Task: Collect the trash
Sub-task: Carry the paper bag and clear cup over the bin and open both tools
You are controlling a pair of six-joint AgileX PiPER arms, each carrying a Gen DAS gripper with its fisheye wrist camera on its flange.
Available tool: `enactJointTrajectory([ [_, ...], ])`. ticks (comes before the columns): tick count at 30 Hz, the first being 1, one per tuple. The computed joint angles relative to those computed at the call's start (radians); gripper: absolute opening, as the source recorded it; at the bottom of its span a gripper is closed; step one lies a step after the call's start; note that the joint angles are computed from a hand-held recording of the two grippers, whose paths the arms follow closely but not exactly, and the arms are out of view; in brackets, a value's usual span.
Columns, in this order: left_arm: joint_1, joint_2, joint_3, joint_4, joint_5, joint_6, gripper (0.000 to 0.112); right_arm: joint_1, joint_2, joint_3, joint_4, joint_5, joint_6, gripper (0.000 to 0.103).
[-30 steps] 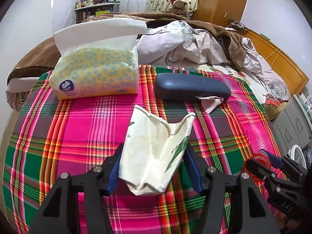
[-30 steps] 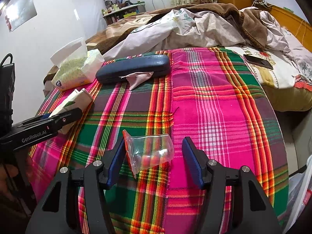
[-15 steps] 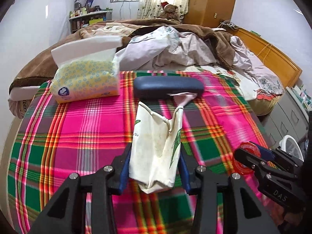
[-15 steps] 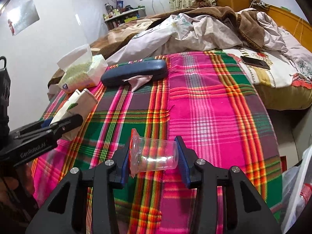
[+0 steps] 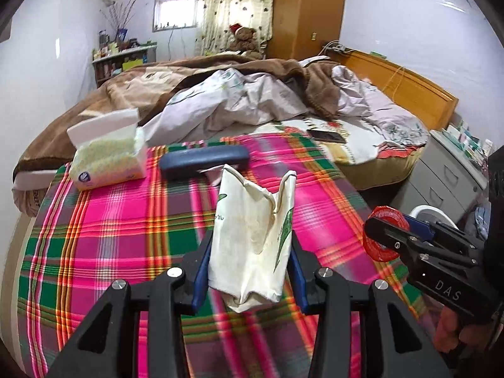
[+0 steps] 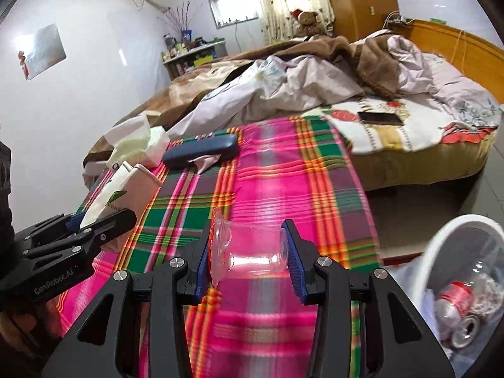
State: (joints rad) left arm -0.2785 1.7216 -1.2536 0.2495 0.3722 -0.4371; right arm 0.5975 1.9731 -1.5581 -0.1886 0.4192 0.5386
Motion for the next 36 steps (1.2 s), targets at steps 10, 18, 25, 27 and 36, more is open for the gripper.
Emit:
enactJointTrajectory([
  [10, -0.177, -0.027, -0.012, 0.172, 0.019, -0.195, 0.045, -0.052, -0.191, 0.243, -0.172, -0.098, 0.170, 0.043],
  [18, -0.306, 0.019, -0.082, 0.269, 0.052, -0.313, 0.045, -0.105, -0.328, 0.411, -0.377, -0.127, 0.365, 0.043],
  [25, -0.394, 0.104, -0.186, 0.261, 0.086, -0.320, 0.045, -0.186, -0.420, 0.528, -0.441, -0.162, 0.422, 0.043],
  [27, -0.416, 0.139, -0.227, 0.238, 0.099, -0.300, 0.045, -0.213, -0.437, 0.557, -0.472, -0.167, 0.449, 0.043],
  [36, -0.498, 0.310, -0.435, 0.108, 0.163, -0.193, 0.045, -0.356, -0.469, 0.645, -0.387, -0.167, 0.336, 0.043],
])
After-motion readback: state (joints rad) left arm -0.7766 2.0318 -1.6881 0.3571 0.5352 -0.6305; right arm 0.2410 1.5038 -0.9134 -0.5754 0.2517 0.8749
